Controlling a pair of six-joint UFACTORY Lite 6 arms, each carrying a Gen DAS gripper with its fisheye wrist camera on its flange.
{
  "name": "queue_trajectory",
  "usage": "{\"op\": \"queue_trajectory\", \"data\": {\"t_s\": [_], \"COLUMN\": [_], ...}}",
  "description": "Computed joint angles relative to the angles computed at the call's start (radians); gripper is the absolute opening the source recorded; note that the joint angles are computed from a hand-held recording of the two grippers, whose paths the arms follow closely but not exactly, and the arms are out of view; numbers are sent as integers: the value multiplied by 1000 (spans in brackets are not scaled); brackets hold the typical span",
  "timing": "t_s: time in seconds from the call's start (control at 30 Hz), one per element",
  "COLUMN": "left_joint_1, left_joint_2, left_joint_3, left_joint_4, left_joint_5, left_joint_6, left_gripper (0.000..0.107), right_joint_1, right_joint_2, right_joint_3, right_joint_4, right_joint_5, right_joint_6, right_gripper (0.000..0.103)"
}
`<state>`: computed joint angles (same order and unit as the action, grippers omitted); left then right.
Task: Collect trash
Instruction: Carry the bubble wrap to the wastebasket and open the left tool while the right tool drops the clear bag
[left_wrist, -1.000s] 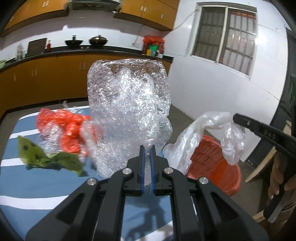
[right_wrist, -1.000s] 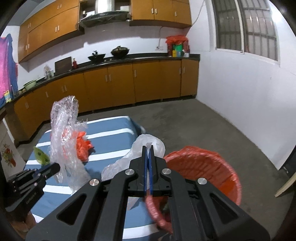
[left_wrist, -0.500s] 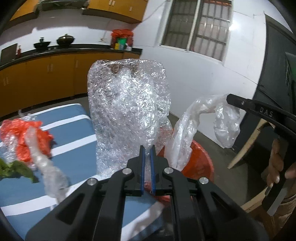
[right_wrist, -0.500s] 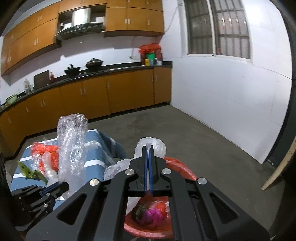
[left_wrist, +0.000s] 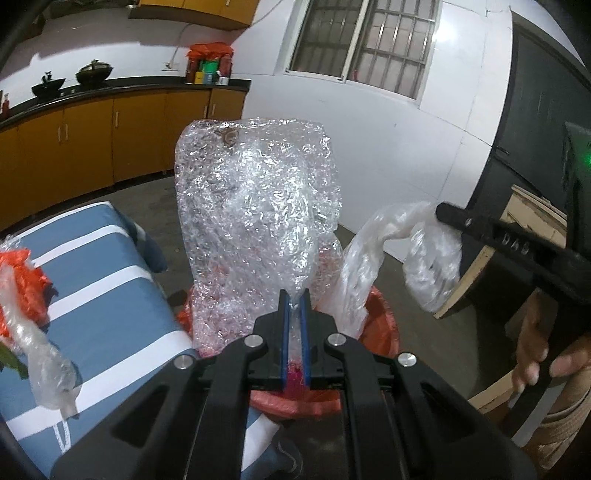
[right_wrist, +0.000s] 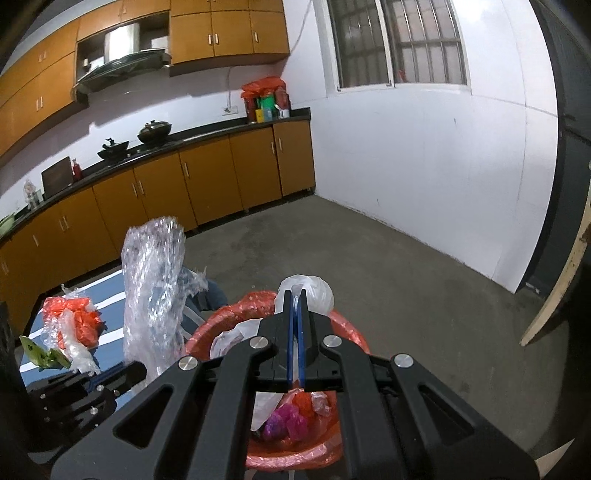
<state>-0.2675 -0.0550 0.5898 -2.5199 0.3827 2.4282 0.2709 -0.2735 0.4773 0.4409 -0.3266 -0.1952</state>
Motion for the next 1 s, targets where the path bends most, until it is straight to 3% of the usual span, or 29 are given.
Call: {"op": "queue_trajectory", "data": {"t_s": [0.57, 0.67, 0.77, 0.87, 1.0], "left_joint_1": [-50, -48, -44, -38, -9], "left_joint_2": [163, 181, 201, 214, 211], "left_joint_3": [147, 165, 178, 180, 162], "left_joint_4": [36, 45, 52, 36, 21], "left_joint_5": [-6, -9, -12, -14, -10], "left_joint_6": [-41, -51, -58, -44, -36], "left_gripper": [7, 9, 18, 25, 27], "right_joint_1": [-110, -116, -124, -136, -141], "right_joint_2": [89, 102, 116, 127, 118], "right_joint_3": [18, 30, 36, 43, 26], "right_joint_4": [-400, -473, -535, -582, -583], "right_joint_5": [-13, -3, -4, 1, -12], "right_joint_6": [378, 450, 504, 539, 541], "right_gripper": [2, 2, 4, 9, 32]}}
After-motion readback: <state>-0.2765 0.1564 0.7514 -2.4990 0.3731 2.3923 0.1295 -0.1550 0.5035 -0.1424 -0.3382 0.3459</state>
